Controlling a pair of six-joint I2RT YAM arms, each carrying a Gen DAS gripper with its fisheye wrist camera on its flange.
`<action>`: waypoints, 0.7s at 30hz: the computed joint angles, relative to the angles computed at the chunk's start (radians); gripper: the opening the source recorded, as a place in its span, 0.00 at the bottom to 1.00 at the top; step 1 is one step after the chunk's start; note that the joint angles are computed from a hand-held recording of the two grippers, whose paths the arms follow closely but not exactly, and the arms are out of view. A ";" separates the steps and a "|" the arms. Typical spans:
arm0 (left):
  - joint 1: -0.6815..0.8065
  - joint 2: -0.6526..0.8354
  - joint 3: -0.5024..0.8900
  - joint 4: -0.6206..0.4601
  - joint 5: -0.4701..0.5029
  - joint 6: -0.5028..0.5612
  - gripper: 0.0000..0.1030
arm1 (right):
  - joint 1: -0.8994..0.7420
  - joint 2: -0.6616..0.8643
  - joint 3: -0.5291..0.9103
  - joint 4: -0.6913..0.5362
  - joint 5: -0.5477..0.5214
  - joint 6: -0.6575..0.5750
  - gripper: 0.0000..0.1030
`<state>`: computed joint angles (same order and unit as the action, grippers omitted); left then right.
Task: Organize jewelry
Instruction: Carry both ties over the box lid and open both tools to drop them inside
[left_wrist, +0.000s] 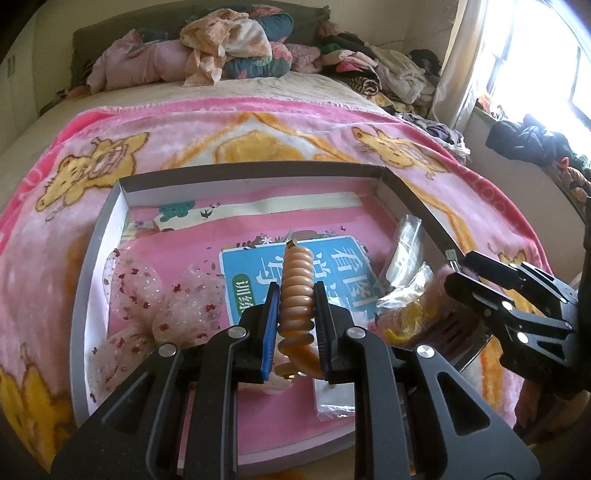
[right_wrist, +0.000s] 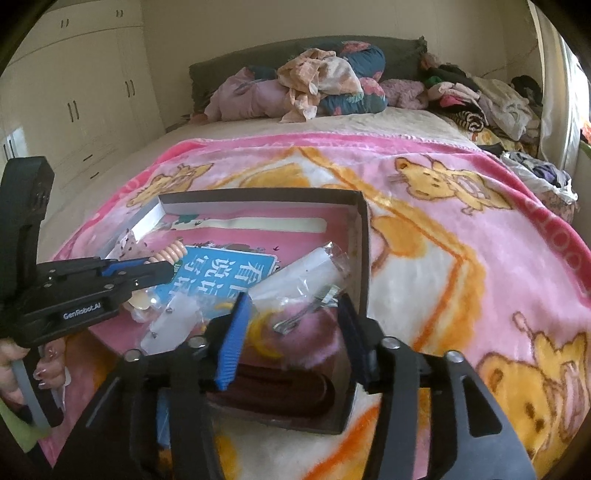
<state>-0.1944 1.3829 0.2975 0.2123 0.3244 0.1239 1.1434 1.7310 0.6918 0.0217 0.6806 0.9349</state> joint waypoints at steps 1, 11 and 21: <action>-0.002 0.000 0.001 -0.003 0.001 -0.003 0.11 | 0.007 -0.003 -0.004 0.002 0.008 0.002 0.50; 0.006 -0.093 -0.022 -0.037 -0.016 -0.016 0.23 | 0.091 -0.041 -0.002 -0.090 0.088 0.072 0.70; 0.064 -0.365 -0.084 -0.158 -0.028 -0.038 0.50 | 0.176 -0.081 0.028 -0.217 0.176 0.163 0.82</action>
